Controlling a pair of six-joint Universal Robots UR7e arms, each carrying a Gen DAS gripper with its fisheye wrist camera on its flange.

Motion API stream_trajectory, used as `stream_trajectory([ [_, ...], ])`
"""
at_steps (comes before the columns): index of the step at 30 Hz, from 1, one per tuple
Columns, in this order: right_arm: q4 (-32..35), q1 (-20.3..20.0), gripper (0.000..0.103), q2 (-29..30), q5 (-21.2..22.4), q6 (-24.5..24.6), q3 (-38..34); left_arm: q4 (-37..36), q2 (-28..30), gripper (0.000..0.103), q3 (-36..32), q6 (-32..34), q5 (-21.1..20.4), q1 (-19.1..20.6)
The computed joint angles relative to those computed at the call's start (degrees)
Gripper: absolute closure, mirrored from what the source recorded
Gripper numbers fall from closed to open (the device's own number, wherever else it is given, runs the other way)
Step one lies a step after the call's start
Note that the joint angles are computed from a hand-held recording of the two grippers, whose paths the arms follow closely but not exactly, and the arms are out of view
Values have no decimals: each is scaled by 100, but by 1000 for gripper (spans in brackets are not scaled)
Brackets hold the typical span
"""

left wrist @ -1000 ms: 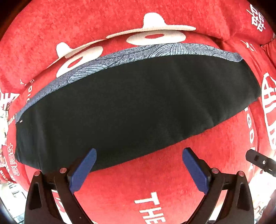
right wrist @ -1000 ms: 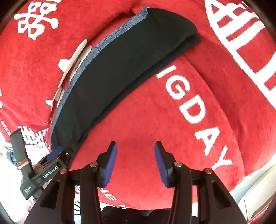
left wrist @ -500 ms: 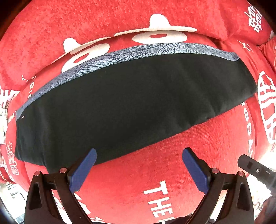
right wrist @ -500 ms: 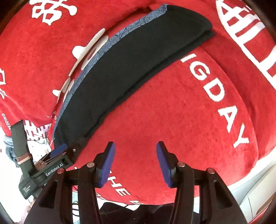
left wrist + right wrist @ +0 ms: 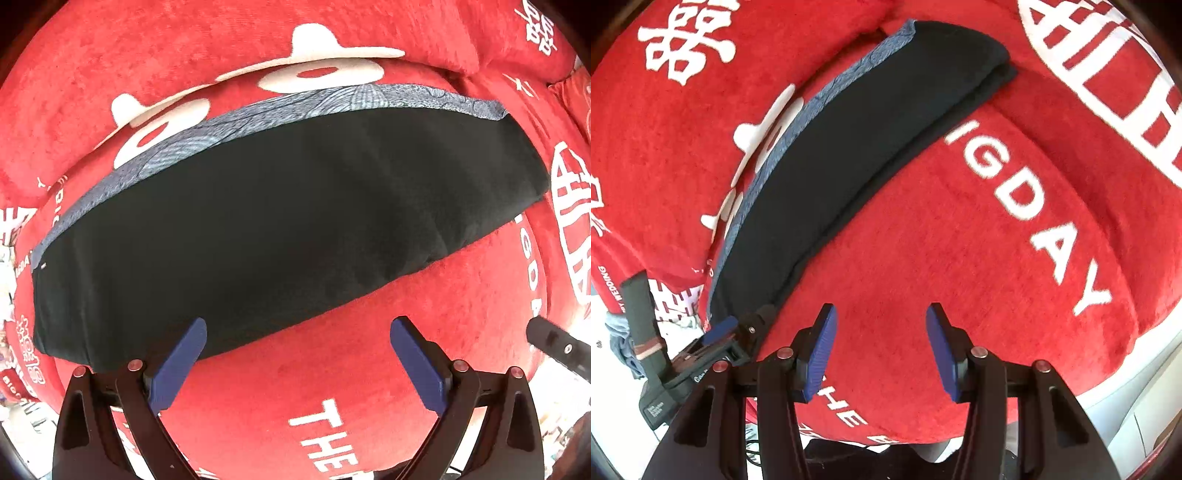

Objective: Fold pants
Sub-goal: 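Lay the folded pants flat and open both grippers, smoothing the fold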

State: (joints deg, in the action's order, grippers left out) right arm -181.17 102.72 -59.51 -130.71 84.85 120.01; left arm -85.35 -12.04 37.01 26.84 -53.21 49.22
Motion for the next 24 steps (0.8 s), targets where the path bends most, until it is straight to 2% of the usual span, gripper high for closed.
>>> stream_trajectory([
  [5, -513, -275, 49, -447, 208, -483, 521, -140, 127, 3, -103, -315, -150, -158],
  [10, -1928, -631, 46, -585, 335, -942, 1086, -387, 446, 3, -296, -523, -191, -282],
  [14, -3326, -1047, 46, -335, 576, -1299, 1436, -972, 484, 3, 0, -428, -200, -293],
  [17, -4312, -1335, 46, 27, 728, -1501, 1630, -1065, 571, 3, 91, -538, -98, -270],
  [21, -5784, -1519, 46, 639, 776, -1884, 1689, -1370, 436, 2, 375, -503, -216, -251],
  [24, -6542, -1689, 44, 883, 966, -2208, 1620, -1454, 383, 2, 468, -488, -273, -235],
])
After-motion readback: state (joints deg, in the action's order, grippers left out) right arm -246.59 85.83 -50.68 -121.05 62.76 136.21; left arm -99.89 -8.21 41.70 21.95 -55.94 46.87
